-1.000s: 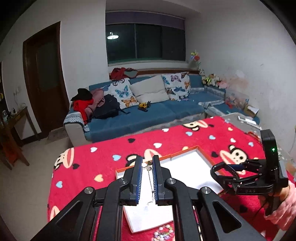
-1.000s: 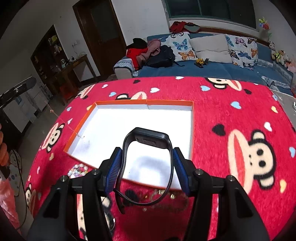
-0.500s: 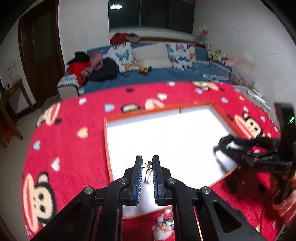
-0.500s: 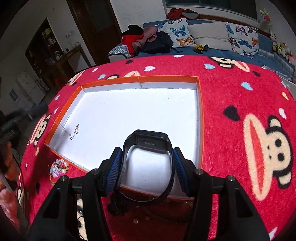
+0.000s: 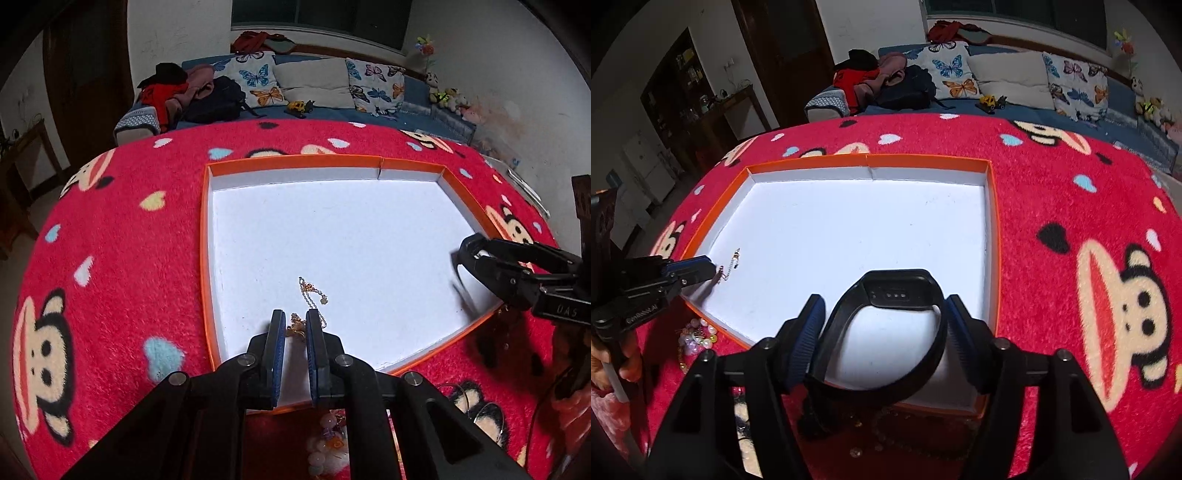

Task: Organize jewelry
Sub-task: 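Carry both items into the orange box and release the chain and watch band, then lower the left tool onto the pastel beaded bracelet and grasp it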

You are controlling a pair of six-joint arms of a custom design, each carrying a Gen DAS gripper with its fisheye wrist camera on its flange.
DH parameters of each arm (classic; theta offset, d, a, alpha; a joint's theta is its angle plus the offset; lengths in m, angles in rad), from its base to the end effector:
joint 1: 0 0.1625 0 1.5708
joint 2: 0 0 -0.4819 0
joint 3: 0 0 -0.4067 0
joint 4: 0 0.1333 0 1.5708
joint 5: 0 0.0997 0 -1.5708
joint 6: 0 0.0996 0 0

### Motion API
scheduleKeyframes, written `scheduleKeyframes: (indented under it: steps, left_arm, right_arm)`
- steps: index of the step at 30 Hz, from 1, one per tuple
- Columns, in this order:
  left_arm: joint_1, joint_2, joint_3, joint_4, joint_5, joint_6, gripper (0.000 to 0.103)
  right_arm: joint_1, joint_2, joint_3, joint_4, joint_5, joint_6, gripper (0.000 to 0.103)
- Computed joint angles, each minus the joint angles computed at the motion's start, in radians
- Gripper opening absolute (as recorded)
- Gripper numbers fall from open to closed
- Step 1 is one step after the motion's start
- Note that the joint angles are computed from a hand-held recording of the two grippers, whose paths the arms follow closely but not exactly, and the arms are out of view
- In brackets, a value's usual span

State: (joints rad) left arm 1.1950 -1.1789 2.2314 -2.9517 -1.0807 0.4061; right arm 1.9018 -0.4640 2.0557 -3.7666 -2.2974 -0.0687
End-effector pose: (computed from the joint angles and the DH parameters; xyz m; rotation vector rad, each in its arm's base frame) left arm -0.0189 -0.5389 0.2036 0.8970 2.4609 -0.4237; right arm 0.2412 -0.4953 -0.0331 0.1952 -2.3774 0.8495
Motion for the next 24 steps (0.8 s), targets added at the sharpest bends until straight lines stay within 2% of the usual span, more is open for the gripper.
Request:
scheduleKeyframes:
  steps: [3, 12, 24]
  left_arm:
    - [-0.014, -0.005, 0.006, 0.0, 0.012, 0.004, 0.013]
    - [-0.05, -0.062, 0.046, 0.016, 0.017, -0.007, 0.013]
    - [-0.084, -0.235, 0.199, 0.065, -0.011, -0.018, 0.013]
  right_arm:
    - [0.004, -0.001, 0.002, -0.006, -0.012, -0.015, 0.077]
    - [0.043, -0.026, 0.035, -0.051, -0.034, -0.029, 0.077]
    - [0.112, 0.01, 0.138, -0.153, -0.037, 0.042, 0.077]
